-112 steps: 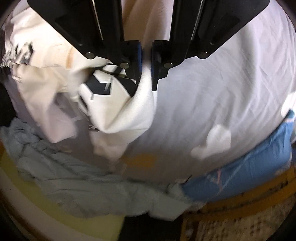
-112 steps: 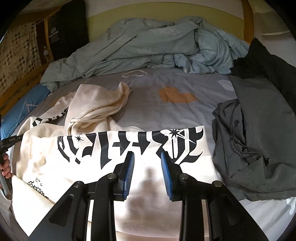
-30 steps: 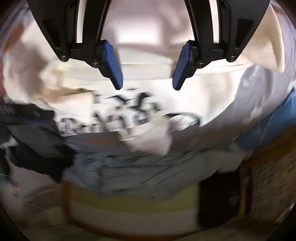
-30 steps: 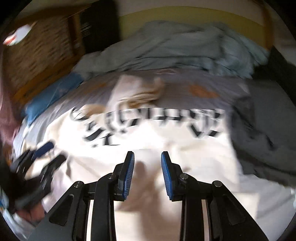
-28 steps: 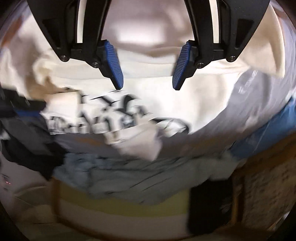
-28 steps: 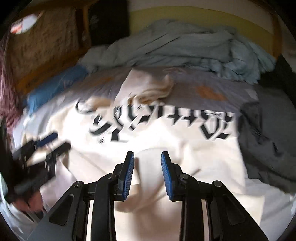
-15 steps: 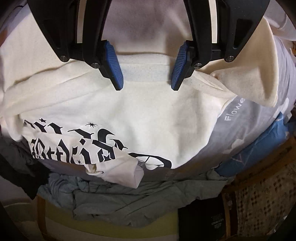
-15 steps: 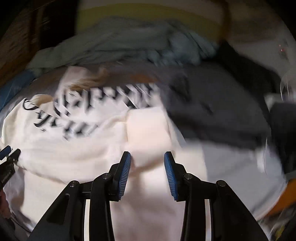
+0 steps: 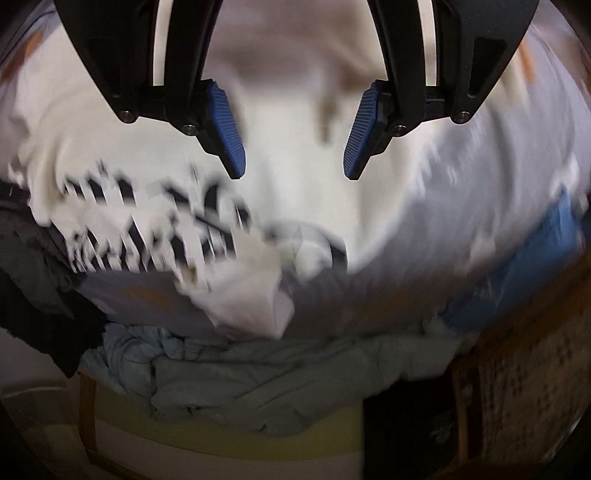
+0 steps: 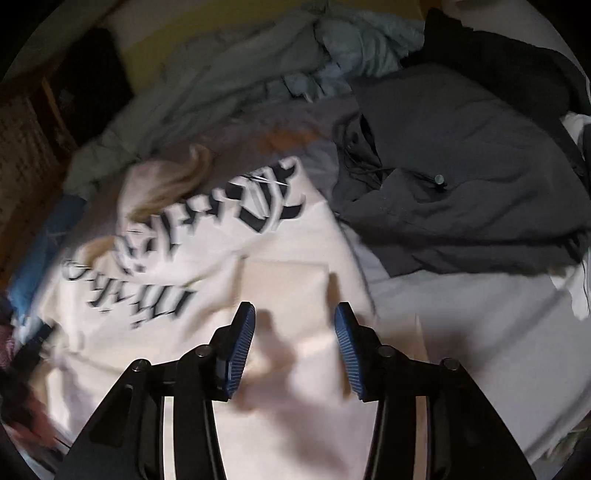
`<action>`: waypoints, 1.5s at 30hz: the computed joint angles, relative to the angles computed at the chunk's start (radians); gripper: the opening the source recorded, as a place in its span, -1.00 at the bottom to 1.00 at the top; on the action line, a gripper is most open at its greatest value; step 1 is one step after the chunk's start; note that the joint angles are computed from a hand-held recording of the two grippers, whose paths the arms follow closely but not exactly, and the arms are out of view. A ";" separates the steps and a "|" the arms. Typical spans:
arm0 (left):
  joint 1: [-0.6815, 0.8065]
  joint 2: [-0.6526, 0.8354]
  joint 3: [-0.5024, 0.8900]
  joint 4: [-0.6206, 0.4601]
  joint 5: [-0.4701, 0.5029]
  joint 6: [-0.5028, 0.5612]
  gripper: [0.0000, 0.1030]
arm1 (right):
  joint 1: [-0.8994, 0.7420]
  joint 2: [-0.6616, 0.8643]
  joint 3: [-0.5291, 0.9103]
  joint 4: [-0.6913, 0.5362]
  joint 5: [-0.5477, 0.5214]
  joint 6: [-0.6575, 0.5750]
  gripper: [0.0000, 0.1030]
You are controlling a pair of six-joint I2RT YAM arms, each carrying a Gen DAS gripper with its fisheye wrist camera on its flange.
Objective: Fold large clothes
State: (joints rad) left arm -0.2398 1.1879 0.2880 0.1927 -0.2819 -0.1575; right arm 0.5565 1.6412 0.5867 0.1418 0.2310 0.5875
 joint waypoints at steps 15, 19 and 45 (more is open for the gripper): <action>0.330 0.317 0.250 0.031 0.256 0.225 0.29 | 0.224 -0.418 -0.096 0.278 0.356 -0.361 -0.88; 0.316 0.445 0.346 -0.093 0.317 0.286 0.35 | 0.222 -0.342 -0.039 0.188 0.458 -0.341 -0.88; 0.381 0.551 0.348 0.165 0.098 0.129 0.05 | -0.014 0.289 0.319 0.076 0.076 -0.278 -0.68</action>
